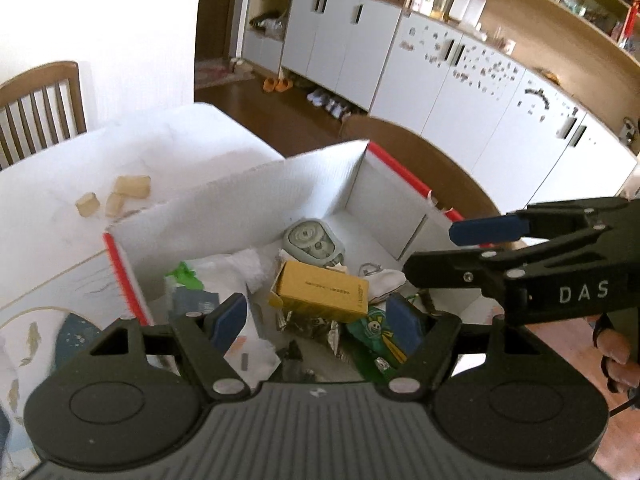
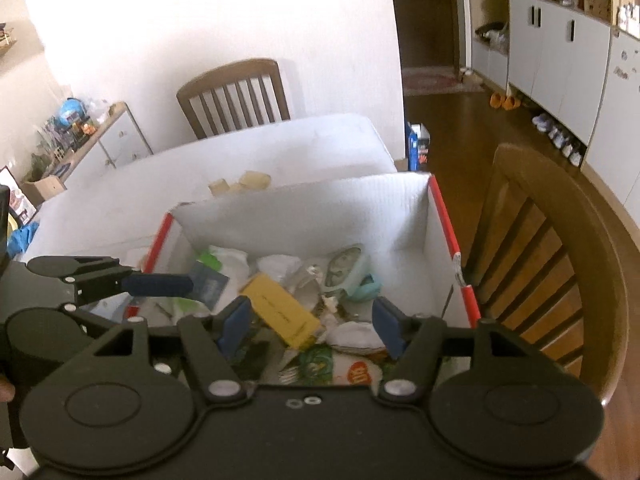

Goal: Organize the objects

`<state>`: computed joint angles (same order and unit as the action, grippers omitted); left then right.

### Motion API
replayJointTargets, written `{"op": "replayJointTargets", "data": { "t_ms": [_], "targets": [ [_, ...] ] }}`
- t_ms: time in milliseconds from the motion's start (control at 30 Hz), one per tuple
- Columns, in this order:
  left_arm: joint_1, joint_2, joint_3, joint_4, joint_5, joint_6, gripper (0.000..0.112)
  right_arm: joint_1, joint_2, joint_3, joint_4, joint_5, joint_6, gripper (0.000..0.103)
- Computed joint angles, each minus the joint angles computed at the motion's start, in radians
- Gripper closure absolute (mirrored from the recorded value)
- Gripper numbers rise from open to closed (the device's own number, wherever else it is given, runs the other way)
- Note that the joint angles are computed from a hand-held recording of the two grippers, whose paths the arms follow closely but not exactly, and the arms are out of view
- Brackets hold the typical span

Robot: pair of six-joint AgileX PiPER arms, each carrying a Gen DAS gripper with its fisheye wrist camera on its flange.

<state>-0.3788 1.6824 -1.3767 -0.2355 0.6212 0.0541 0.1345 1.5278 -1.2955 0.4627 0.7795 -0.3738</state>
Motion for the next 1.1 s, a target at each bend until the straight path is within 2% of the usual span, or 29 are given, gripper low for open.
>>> {"op": "replayJointTargets", "data": {
  "t_ms": [300, 467, 533, 567, 700, 800, 1100],
  "targets": [
    [0.053, -0.167, 0.131, -0.081, -0.020, 0.139, 0.036, 0.110, -0.161, 0.127, -0.091, -0.110, 0.208, 0.031],
    [0.078, -0.238, 0.182, -0.080, -0.032, 0.179, 0.036, 0.198, -0.232, 0.184, -0.239, -0.158, 0.382, 0.028],
    [0.092, -0.259, 0.198, -0.098, -0.031, 0.210, 0.031, 0.230, -0.262, 0.207, -0.291, -0.178, 0.447, 0.025],
    [0.100, -0.274, 0.211, -0.112, -0.036, 0.231, 0.023, 0.246, -0.274, 0.216, -0.320, -0.185, 0.483, 0.024],
    [0.130, -0.326, 0.250, -0.157, -0.047, 0.300, 0.021, 0.331, -0.320, 0.254, -0.484, -0.211, 0.665, 0.018],
    [0.157, -0.356, 0.272, -0.202, -0.042, 0.356, 0.011, 0.400, -0.352, 0.280, -0.622, -0.216, 0.810, 0.014],
    [0.236, -0.430, 0.351, -0.331, -0.031, 0.522, 0.009, 0.651, -0.412, 0.353, -1.106, -0.168, 1.344, 0.001]
  ]
}}
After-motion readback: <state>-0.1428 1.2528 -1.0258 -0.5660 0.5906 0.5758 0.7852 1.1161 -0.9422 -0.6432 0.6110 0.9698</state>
